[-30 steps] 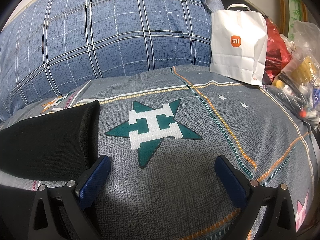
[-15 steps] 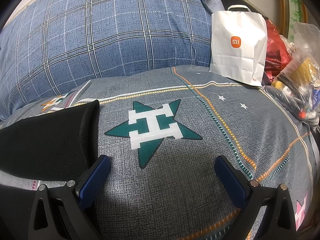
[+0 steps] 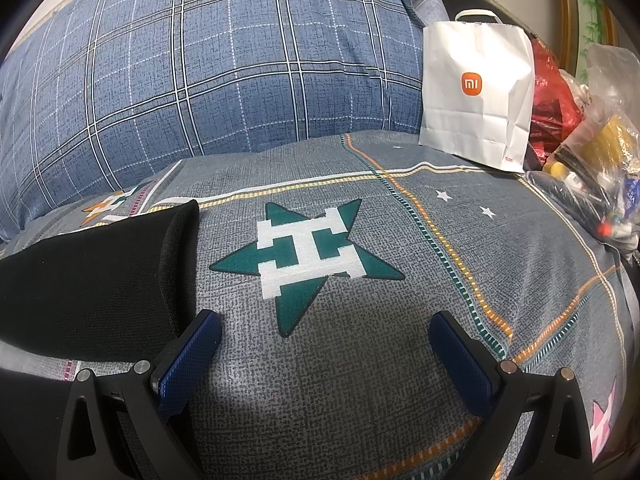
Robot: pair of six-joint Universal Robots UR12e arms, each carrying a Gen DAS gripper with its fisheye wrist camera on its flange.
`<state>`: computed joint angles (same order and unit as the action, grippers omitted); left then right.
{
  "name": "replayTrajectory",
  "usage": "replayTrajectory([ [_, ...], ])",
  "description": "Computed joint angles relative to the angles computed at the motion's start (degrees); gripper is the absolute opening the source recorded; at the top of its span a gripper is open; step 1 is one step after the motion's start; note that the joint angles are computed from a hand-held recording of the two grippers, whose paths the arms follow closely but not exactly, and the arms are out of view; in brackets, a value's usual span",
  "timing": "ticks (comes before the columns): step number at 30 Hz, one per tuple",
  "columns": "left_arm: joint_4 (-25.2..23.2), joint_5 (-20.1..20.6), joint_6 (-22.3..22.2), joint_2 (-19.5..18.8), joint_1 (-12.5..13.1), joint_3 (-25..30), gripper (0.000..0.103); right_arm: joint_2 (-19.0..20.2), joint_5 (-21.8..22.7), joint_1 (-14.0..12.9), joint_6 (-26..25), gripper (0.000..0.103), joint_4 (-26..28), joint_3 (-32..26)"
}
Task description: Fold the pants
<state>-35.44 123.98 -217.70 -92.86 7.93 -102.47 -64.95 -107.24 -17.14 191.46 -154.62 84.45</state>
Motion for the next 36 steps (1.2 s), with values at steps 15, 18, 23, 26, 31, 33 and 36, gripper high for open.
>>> replayTrajectory([
  [15,0.1,-0.6,-0.4,0.1,0.2,0.0,0.069,-0.1,0.2,0.0,0.1,0.103,0.0,0.1],
  [18,0.0,-1.0,-0.5,0.2,0.5,-0.1,0.069,-0.1,0.1,0.0,0.1,0.103,0.0,0.1],
  [23,0.3,-1.1,-0.6,0.1,0.4,0.0,0.069,-0.1,0.1,0.0,0.1,0.103,0.0,0.1],
  [26,0.5,-0.9,-0.5,0.0,0.4,0.1,0.069,-0.1,0.2,0.0,0.1,0.103,0.0,0.1],
  [31,0.2,-1.3,-0.4,-0.3,0.6,0.4,0.069,-0.1,0.2,0.0,0.1,0.103,0.0,0.1],
  [33,0.3,-1.3,-0.5,-0.3,0.6,0.4,0.069,-0.1,0.2,0.0,0.1,0.103,0.0,0.1],
  [36,0.4,-1.4,-0.4,-0.3,0.6,0.4,0.069,-0.1,0.2,-0.1,0.1,0.103,0.0,0.1],
])
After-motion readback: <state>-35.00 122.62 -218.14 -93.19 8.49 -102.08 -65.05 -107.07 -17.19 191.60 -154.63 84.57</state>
